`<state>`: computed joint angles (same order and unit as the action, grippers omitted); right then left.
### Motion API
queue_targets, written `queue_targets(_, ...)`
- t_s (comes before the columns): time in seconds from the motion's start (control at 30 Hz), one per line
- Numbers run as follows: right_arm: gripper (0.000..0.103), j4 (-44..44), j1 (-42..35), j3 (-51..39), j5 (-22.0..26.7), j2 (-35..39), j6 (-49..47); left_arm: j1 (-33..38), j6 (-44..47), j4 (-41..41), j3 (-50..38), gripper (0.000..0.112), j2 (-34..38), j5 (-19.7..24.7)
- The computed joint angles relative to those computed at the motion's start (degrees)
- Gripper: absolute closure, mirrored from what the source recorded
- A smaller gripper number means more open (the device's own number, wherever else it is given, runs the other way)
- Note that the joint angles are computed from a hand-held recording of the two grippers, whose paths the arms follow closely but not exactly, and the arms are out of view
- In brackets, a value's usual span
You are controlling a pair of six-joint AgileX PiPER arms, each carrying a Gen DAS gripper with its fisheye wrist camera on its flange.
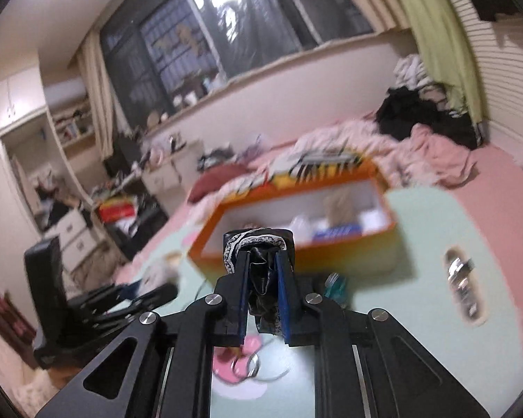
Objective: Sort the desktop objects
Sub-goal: 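Carry the pompom and black cloth over the orange box and open both grippers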
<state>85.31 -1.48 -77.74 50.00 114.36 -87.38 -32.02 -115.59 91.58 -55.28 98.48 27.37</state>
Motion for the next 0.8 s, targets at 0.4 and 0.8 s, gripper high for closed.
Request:
queue_targets(0.4, 0.07, -25.2, 8.5, -32.1, -11.8, 15.7, 30.9, 10.7, 56.9, -54.8, -39.7, 0.042, 21.1, 0.8)
queue_targets(0.8, 0.02, -5.2, 1.0, 0.6, -11.9, -0.2, -0.4, 4.3, 37.4, -37.0, -8.1, 0.03, 1.8, -7.3)
